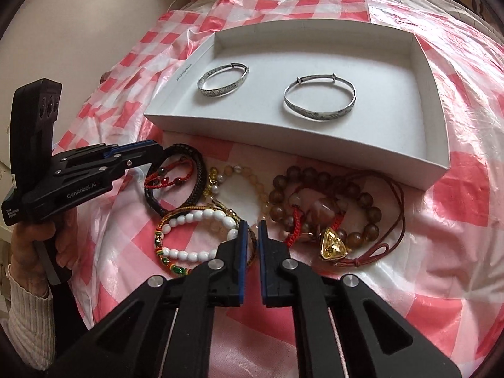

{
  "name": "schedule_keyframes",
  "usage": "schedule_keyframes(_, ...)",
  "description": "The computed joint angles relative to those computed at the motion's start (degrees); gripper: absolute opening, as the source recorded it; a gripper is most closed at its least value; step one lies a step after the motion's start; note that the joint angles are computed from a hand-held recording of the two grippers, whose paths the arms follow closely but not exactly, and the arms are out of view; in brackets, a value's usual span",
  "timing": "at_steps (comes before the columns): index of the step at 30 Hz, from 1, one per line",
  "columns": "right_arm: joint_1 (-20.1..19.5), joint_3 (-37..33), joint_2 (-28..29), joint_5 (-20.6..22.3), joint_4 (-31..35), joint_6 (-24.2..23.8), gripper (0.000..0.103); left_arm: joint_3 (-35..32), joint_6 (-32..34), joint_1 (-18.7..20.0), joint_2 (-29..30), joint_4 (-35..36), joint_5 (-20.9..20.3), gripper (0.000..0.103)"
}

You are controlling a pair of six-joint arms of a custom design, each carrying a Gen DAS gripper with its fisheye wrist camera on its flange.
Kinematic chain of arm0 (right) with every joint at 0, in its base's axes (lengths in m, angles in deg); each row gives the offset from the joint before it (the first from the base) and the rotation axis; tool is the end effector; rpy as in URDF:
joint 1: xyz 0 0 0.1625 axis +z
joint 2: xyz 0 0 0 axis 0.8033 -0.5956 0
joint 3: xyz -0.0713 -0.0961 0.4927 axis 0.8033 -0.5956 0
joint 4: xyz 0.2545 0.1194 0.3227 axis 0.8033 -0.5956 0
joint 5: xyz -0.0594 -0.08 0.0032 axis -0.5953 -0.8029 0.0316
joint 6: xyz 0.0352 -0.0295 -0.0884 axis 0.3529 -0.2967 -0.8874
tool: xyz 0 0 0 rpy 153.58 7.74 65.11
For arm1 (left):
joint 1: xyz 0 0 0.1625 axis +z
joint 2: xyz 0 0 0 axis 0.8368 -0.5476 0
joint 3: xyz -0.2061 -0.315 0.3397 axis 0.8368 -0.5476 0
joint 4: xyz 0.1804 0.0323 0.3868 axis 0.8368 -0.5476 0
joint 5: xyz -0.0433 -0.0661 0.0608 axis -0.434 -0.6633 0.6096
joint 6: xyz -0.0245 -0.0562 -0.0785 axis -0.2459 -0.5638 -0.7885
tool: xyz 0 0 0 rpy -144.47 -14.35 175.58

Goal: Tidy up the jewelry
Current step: 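Grasp the black leather bracelet with the right tool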

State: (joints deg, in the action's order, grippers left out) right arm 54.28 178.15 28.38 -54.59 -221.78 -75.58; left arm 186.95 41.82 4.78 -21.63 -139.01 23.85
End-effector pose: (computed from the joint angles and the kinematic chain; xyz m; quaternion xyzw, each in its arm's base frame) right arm 0.2473 -0.4857 0.0844 0.1022 -0.9564 0.1808 0.2053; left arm -0.1054 -0.5787 0.2094 0.2962 0.9154 -0.1336 0.2376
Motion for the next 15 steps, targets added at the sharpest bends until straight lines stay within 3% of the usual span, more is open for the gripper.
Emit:
schedule_keyframes(2, 0.1, -0.34, 0.13, -0.26, 1.46, -0.44, 0.027, -0.03, -0.28, -0.13, 0.43, -0.1, 1.16, 0.013)
schedule_keyframes(4, 0.33, -0.49, 0.23, -0.43, 2.01, -1.23, 0.031, -0.2, -0.17, -0.02, 0.7, 0.04, 1.09, 0.014)
schedule_keyframes(6, 0.72, -0.72, 0.43, -1.32, 2.99, -2.4, 0.031, -0.24, 0.02, -0.01, 0.98, -0.21, 1.13, 0.024)
schedule_keyframes(7, 0.9, -0.82, 0.5, -1.8, 3.3, -2.62, 0.026, -0.24, 0.14, -0.03, 1.21, -0.26, 1.24, 0.025)
schedule_keyframes(8, 0.74, -0.72, 0.34, -1.41, 3.51, -2.69, 0.01, -0.37, 0.23, -0.03, 1.52, 0.06, 1.39, 0.025)
schedule_keyframes(9, 0.58, -0.61, 0.09, -0.79, 3.51, -2.62, 0.007, -0.35, 0.39, -0.08, 1.77, 0.19, 1.58, 0.025)
schedule_keyframes(10, 0.56, -0.28, 0.04, -0.37, 2.66, -2.97, 0.006, -0.4, 0.6, -0.19, 1.96, 0.69, 1.69, 0.024)
schedule_keyframes(12, 0.49, 0.34, -0.49, 1.89, 0.59, -3.77, 0.005, -0.29, 1.15, -0.49, 1.85, 0.94, 1.42, 0.01)
schedule_keyframes(15, 0.15, 1.61, -1.51, 5.42, -3.76, -4.68, 0.004, -0.06, 1.05, -0.55, 0.95, 0.0, -0.14, 0.008)
